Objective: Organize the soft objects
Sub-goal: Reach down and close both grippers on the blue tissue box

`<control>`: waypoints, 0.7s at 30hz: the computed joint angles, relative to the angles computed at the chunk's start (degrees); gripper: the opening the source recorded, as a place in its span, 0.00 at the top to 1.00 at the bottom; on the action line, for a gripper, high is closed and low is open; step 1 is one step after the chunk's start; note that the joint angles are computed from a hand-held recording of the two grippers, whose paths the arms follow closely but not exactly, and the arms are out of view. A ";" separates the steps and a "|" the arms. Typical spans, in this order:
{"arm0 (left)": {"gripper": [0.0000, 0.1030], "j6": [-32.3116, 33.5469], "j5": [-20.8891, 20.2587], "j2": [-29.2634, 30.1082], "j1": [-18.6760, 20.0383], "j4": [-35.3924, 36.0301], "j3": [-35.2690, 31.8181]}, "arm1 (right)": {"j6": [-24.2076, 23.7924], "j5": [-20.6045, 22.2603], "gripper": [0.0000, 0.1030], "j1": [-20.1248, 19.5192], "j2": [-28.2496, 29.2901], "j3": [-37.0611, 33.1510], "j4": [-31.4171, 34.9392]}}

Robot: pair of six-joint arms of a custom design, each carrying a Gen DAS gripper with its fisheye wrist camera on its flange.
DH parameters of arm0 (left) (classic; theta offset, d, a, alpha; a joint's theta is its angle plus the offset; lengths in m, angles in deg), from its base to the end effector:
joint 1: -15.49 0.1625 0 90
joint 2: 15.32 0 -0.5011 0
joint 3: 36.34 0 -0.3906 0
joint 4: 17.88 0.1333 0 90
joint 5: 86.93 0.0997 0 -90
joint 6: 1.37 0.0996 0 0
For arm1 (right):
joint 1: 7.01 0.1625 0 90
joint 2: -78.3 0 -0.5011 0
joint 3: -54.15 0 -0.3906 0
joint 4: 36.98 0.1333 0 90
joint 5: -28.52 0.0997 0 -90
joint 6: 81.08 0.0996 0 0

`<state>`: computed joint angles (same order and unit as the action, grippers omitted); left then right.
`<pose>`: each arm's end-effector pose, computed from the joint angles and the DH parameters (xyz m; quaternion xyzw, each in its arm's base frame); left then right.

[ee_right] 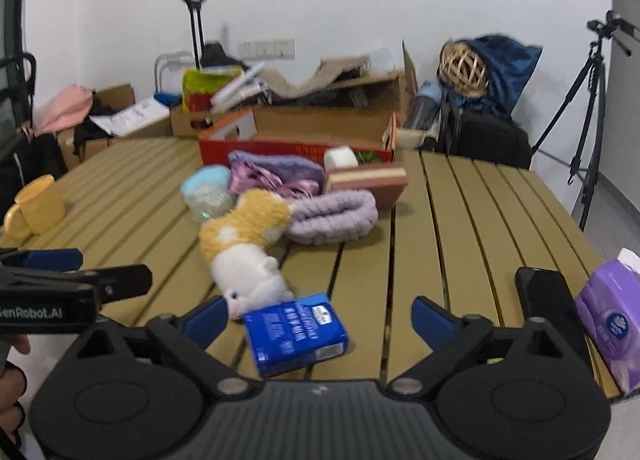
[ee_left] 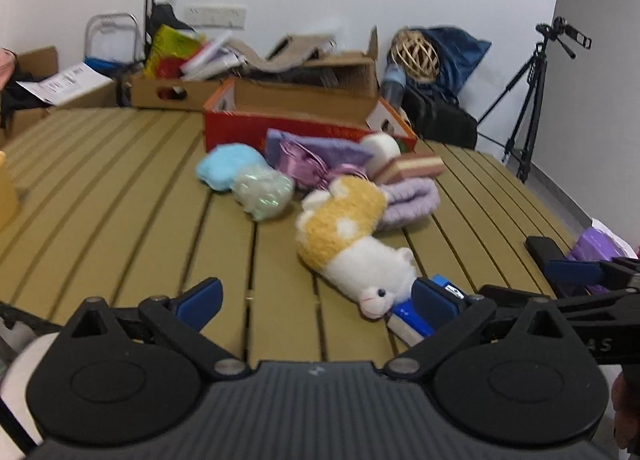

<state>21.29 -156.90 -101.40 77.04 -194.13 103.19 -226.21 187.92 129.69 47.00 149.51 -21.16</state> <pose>-0.0440 -0.4326 0.3240 0.3632 0.8735 -0.2861 0.1526 0.3965 -0.3186 0.0196 0.0345 -0.8198 0.4253 0.3820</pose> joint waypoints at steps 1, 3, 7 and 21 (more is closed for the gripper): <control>0.00 -0.18 0.76 1.12 -0.20 -0.30 -0.19 | 0.14 -1.19 0.13 -0.99 -0.28 0.04 0.55; 0.01 -0.67 1.79 2.70 -0.23 1.44 -1.34 | 0.34 -3.12 0.16 -2.55 -0.42 0.01 1.38; 0.13 -5.75 0.52 3.91 0.69 11.85 -4.37 | -1.87 -7.38 0.22 -5.60 -1.86 0.95 0.30; 0.70 -14.55 -11.95 8.77 3.81 26.12 -10.13 | -2.25 -23.64 0.68 -13.33 -9.66 8.44 -9.16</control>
<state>6.74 -168.85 -92.63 80.85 -168.01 93.07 -228.47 164.28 116.35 37.34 157.95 -30.33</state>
